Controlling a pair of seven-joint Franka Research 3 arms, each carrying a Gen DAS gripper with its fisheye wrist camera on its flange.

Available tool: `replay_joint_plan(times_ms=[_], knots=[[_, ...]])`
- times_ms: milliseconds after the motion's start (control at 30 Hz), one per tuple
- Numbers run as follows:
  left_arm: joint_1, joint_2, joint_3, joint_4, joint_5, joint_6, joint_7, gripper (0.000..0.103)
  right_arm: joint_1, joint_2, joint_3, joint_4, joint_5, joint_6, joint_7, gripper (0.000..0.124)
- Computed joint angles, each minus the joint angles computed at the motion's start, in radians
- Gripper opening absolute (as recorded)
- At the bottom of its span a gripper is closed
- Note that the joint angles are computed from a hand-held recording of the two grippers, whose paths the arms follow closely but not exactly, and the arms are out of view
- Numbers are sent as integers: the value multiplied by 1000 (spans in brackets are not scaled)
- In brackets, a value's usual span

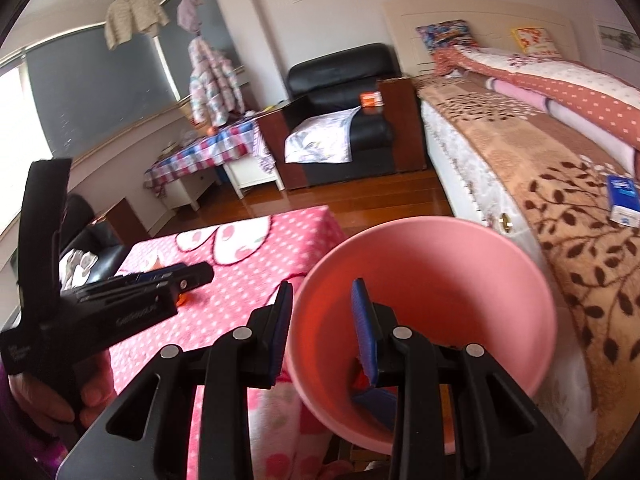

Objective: Collect trash
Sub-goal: 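Move both open grippers back from the bucket to the table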

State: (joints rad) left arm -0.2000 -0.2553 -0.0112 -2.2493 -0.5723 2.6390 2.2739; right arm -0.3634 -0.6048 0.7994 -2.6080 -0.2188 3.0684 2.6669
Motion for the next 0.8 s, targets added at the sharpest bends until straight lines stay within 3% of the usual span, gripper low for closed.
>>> replay_joint_plan(times_ms=[333,600,800], knots=[[52,11,-1,3,106,61,-108,32,-9,102,18,62,-2,83,-123,31],[86,21,9,6,182,83,-189,33,14,205,8,137,9,90,-236,31],[110,26,22,8,217,92,-229,33,21,263,17,180,-6,84,-248,31]])
